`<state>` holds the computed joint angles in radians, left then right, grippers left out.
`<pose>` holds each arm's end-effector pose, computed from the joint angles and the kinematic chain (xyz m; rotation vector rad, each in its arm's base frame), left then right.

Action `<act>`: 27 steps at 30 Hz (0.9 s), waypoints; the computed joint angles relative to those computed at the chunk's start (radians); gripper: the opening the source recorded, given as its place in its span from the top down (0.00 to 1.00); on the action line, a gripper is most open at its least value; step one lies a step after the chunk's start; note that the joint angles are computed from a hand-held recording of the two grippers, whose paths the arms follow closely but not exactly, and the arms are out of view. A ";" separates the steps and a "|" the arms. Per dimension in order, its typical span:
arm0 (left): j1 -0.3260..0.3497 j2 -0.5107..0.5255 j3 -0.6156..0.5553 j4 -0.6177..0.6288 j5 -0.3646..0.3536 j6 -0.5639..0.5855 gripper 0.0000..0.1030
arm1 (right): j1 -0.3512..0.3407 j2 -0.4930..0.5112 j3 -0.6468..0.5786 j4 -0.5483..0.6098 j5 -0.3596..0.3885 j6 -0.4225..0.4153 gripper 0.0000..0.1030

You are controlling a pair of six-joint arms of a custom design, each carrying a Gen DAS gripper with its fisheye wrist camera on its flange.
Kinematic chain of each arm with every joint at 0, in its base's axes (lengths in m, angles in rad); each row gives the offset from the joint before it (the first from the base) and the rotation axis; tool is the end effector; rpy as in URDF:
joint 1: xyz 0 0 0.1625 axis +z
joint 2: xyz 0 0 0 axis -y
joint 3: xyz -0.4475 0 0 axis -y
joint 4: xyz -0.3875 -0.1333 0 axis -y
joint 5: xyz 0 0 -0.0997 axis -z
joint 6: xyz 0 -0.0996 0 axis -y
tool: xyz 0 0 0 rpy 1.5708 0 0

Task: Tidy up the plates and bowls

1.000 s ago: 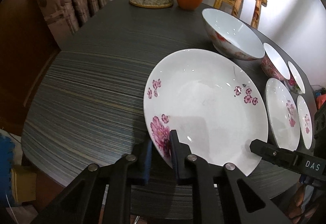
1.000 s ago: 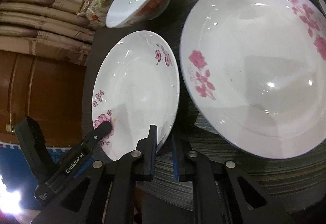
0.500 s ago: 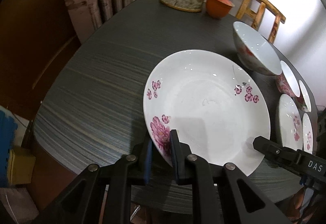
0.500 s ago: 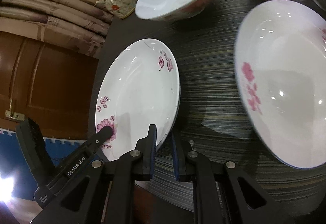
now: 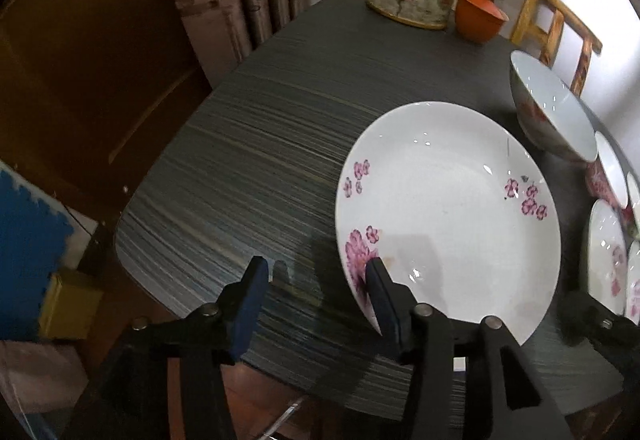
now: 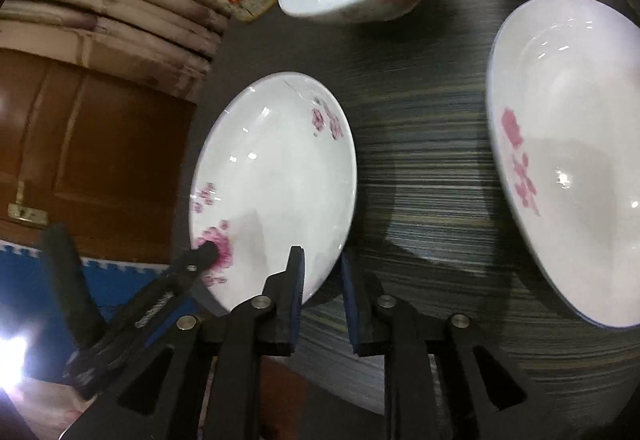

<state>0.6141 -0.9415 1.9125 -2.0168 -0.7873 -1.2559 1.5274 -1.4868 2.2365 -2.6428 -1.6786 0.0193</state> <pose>-0.3183 -0.4735 0.0934 -0.0896 2.2919 -0.5676 0.1031 -0.4520 0.2820 -0.1200 -2.9900 0.4845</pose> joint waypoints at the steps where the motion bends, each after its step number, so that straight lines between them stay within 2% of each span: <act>1: -0.001 -0.008 0.005 -0.004 -0.004 -0.014 0.49 | -0.004 -0.020 0.008 -0.009 0.009 -0.006 0.80; 4: -0.026 -0.034 0.015 0.037 0.035 -0.077 0.49 | -0.034 -0.112 0.024 0.015 0.065 -0.023 0.80; 6: -0.052 -0.049 0.024 0.010 0.051 -0.061 0.49 | -0.074 -0.187 0.039 0.037 0.105 -0.035 0.80; 8: -0.073 -0.050 0.042 -0.132 0.037 0.042 0.49 | -0.137 -0.281 0.055 0.066 0.143 -0.055 0.79; 11: -0.085 -0.003 0.012 -0.293 -0.056 0.237 0.48 | -0.238 -0.398 0.067 0.107 0.161 -0.065 0.79; 14: -0.095 0.068 -0.052 -0.336 -0.110 0.359 0.48 | -0.355 -0.476 0.056 0.177 0.199 -0.072 0.79; 18: -0.084 0.154 -0.127 -0.385 -0.205 0.457 0.48 | -0.461 -0.512 0.053 0.203 0.259 -0.069 0.79; 20: -0.073 0.186 -0.162 -0.382 -0.224 0.471 0.48 | -0.492 -0.513 0.050 0.214 0.293 -0.062 0.79; 27: -0.033 0.264 -0.269 -0.321 -0.273 0.520 0.48 | -0.528 -0.483 0.037 0.201 0.309 -0.056 0.79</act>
